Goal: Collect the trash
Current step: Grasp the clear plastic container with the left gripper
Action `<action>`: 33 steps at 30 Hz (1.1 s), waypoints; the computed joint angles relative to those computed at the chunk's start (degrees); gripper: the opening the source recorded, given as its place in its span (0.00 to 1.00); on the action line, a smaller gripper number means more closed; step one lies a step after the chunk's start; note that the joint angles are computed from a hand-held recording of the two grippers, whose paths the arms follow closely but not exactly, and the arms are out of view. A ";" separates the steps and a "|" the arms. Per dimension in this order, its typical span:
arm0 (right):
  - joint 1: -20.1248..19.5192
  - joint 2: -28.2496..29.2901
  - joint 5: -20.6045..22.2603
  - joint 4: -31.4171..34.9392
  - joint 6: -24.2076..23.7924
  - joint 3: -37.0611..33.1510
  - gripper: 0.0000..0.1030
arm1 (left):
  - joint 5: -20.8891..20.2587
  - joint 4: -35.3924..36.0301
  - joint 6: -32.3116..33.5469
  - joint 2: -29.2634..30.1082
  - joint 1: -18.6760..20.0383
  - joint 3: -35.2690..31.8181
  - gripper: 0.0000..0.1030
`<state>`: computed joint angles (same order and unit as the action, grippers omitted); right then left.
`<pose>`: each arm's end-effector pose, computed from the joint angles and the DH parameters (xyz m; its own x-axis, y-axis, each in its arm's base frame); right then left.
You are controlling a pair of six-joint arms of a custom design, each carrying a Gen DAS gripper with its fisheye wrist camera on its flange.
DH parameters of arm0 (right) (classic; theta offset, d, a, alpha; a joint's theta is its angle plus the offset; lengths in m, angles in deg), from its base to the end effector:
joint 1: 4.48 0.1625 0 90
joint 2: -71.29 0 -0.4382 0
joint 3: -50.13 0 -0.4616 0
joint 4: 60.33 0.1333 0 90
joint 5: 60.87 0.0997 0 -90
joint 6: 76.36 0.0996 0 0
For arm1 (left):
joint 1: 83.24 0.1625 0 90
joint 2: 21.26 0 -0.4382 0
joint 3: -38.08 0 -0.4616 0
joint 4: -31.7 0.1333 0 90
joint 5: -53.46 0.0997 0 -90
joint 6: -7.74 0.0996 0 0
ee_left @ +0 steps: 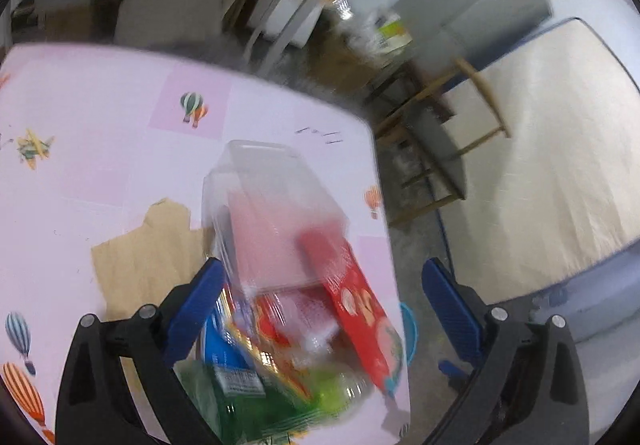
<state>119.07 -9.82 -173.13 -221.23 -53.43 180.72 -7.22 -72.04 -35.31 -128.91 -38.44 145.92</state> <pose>0.3527 -0.3590 0.1951 -0.9812 -0.0626 0.1825 -0.1435 0.8689 -0.4737 -0.1882 -0.4435 0.5175 -0.9793 -0.0746 -0.1879 0.0291 0.8677 -0.4962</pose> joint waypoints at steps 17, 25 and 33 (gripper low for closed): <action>-2.14 2.46 -1.97 0.34 -2.69 -0.54 0.84 | 3.91 21.12 -2.50 21.91 8.99 -17.71 0.94; -2.78 1.71 -0.61 0.02 -2.85 0.05 0.84 | 2.89 19.52 -1.87 21.37 9.24 -16.99 0.89; -6.23 -1.50 10.48 -2.31 -0.35 2.87 0.84 | 4.54 16.61 -1.70 18.32 8.37 -15.50 0.88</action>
<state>112.83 -11.31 -162.65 -223.54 -53.78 183.59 -2.68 -55.43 -37.01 -110.59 -30.06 130.42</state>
